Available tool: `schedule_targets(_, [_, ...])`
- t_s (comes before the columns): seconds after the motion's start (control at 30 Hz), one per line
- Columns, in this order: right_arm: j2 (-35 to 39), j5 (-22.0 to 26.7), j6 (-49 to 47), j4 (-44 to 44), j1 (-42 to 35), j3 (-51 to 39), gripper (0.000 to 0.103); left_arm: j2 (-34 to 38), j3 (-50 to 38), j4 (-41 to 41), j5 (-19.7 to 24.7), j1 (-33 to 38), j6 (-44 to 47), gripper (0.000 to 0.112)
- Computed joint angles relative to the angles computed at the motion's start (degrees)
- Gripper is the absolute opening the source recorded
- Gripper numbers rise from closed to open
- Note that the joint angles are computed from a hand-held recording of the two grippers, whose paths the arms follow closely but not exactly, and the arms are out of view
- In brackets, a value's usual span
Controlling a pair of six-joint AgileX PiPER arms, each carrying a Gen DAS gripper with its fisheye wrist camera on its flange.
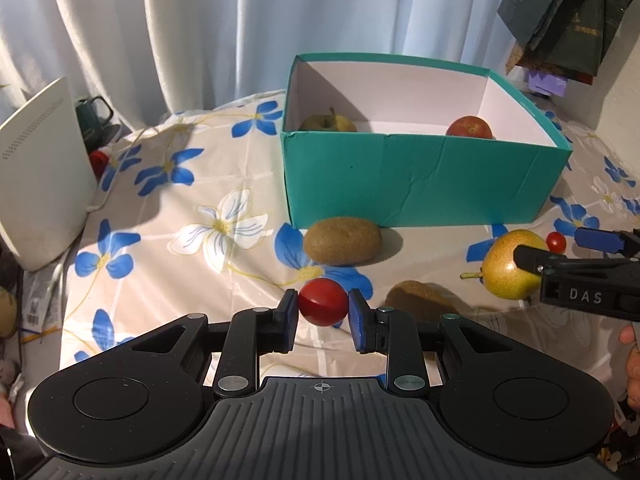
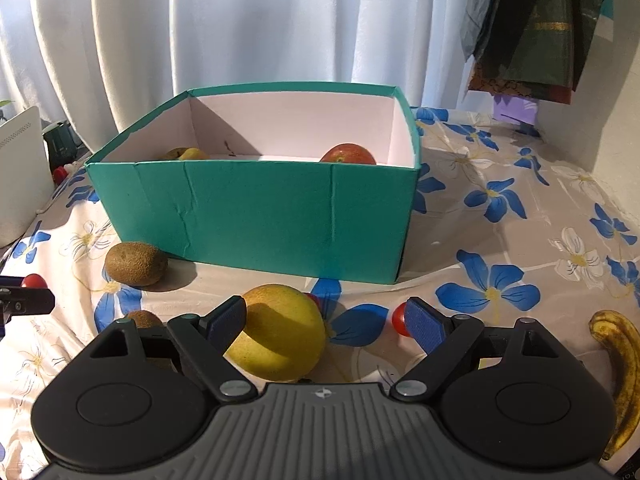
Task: Organize fruits
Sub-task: 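Grasp a cherry tomato with the left gripper while the right gripper grasps the yellow pear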
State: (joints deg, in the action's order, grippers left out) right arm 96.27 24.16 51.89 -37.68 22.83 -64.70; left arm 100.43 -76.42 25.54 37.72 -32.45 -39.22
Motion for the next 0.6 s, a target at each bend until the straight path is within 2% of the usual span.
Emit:
schedule_targets(0.4, [6.9,-1.4,-11.4,10.7,0.3,-4.2,0.08,3.0,-4.4,-2.0,2.4,0.8,2.8,0.03])
schedule_targets(0.5, [7.8,-2.0,-15.2,14.7,-0.3,-4.7,0.071,3.7,-5.3,-2.5,2.9,0.8,3.4,0.03])
schedule_targets(0.6, [8.1,-2.5,-13.8,12.7,0.1,-4.6,0.07,4.3,-6.1,-2.8,3.3,0.9,3.9,0.03])
